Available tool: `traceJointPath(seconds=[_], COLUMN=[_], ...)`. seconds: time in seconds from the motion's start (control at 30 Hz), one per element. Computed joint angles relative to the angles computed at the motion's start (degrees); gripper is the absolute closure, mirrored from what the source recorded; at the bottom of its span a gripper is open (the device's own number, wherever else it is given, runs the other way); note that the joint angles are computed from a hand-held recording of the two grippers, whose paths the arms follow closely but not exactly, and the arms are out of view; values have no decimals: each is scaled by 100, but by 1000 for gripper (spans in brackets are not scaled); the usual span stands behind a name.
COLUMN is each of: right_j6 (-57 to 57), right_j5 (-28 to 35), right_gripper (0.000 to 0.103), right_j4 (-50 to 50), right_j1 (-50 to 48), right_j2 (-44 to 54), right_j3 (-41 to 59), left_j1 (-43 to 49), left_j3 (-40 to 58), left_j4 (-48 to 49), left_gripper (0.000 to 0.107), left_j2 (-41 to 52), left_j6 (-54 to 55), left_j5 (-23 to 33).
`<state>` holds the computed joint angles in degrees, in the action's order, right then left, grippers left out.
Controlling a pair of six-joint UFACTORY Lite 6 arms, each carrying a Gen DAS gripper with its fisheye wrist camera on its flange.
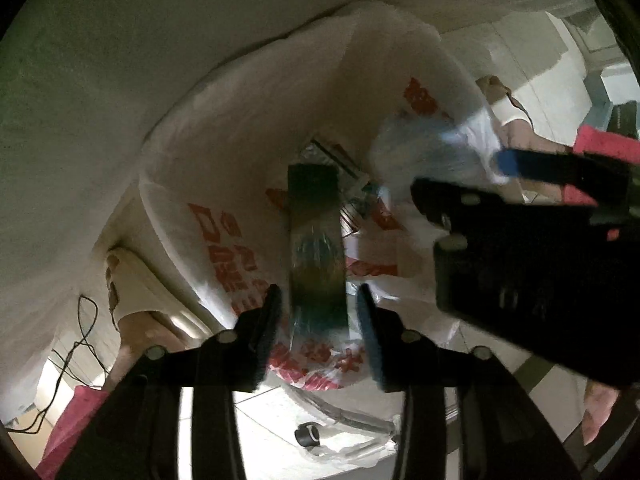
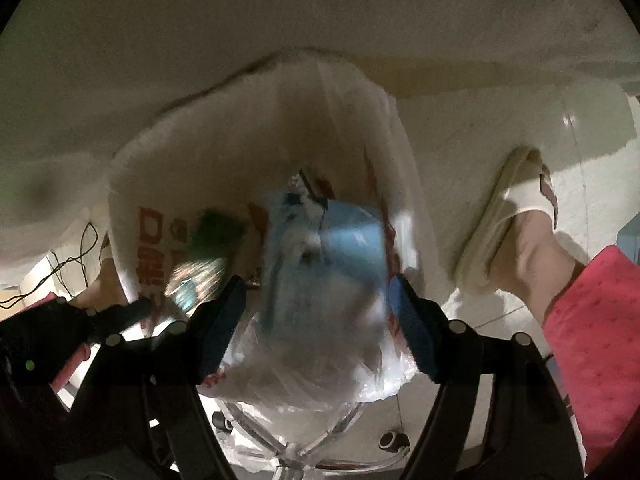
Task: Collect trash
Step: 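Open both tools to drop the box and carton into the bag, then raise both tools back over the bed toward the white tray and wrapper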
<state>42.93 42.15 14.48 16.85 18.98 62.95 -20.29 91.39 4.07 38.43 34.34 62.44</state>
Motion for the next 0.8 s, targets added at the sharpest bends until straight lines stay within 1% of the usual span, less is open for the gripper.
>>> traceJointPath(seconds=[0.03,0.1,0.17,0.27,0.37,0.5,0.6,0.73,0.8], right_j6=[-20,-17,42,175,403,712,944,1216,1333], right_j5=[-61,-69,-39,82,254,667,936,1595,2013], right_gripper=[25,25,25,25,25,24,24,24,24], right_j4=[47,48,-18,-122,-303,-603,-854,-1384,-1742], right_j1=[-1,-24,-26,-38,35,158,278,611,849], right_j2=[-6,-40,-21,-120,-330,-766,-1140,-1705,-1884], right_j3=[-62,-109,-87,-117,-163,-85,-18,402,766], left_j1=[49,139,196,318,386,318,248,312,377], left_j3=[76,177,291,321,208,-335,-555,-450,-193], left_j4=[-93,-163,-244,-260,-241,-36,-33,-223,-286], left_gripper=[53,39,34,28,27,27,27,27,27], left_j2=[66,163,213,188,-23,-688,-1228,-1771,-1933], left_j6=[22,26,-12,-43,-43,59,215,452,545], left_j5=[21,-10,40,22,69,-54,52,425,747])
